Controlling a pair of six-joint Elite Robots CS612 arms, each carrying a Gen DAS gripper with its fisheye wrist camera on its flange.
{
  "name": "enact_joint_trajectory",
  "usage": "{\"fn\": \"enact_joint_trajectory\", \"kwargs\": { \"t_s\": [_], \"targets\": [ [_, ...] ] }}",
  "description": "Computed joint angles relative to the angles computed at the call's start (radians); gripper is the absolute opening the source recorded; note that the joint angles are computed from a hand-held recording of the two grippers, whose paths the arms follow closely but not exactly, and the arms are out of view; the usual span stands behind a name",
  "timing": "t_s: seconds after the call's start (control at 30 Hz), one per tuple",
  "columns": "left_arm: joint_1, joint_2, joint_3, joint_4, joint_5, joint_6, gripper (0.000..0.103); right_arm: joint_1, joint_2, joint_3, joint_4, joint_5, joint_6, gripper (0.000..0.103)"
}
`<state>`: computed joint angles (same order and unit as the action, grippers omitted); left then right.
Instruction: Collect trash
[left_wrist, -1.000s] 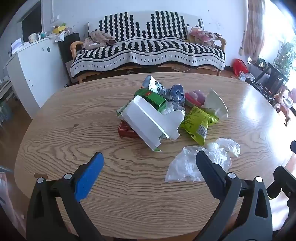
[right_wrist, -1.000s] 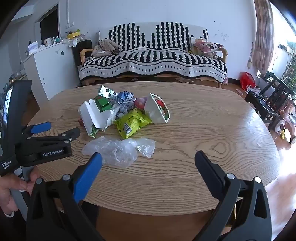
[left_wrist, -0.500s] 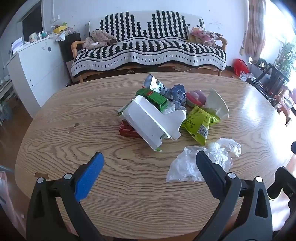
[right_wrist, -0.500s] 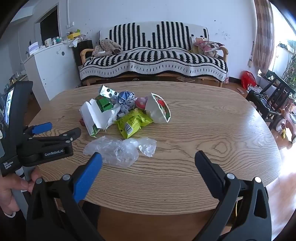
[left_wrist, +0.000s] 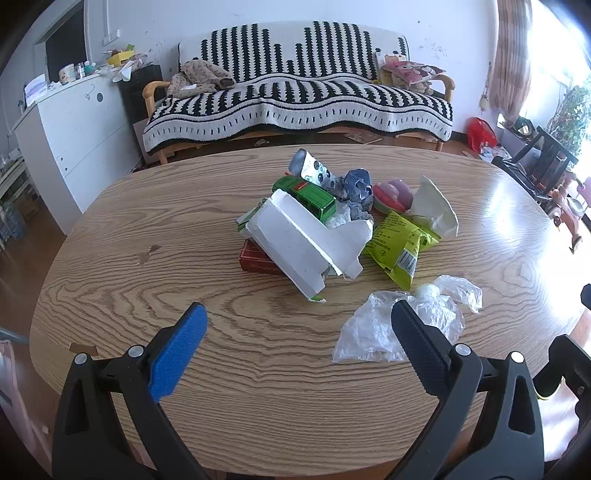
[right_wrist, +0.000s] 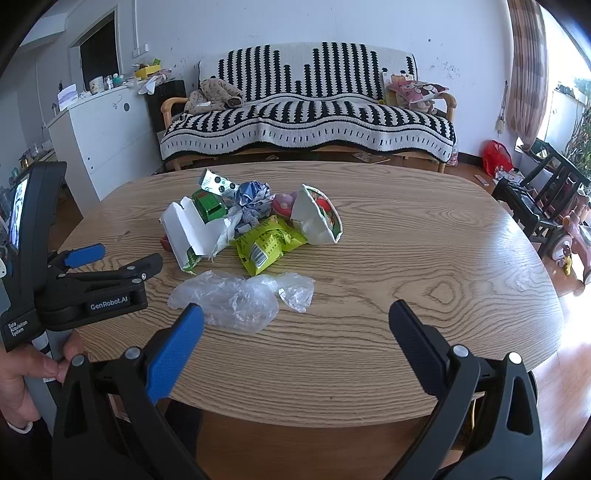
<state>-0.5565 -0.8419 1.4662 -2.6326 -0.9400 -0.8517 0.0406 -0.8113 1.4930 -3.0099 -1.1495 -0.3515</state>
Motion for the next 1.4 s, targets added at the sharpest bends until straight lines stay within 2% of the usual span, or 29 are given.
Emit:
{"fn": "enact_joint_trajectory", "kwargs": {
  "t_s": [1.17,1.27,1.4],
  "targets": [
    [0.002,-0.005,0.008,-0.001,-0.001,-0.007,0.097,0.003,0.001,-0.002,0.013,0.001,-0.005,0.097],
    [0.013,-0.015,0.024,-0.016,-0.029,-0.020,0.097,0.012,-0.004,0.004,0.031,0.001,-0.024,0.097],
    [0.039,-0.024,0.047,-0.058,-0.091,-0.055,0.097,0.025,0.025,-0.030,0.080,0.016,-0.070,0.097]
  ]
}}
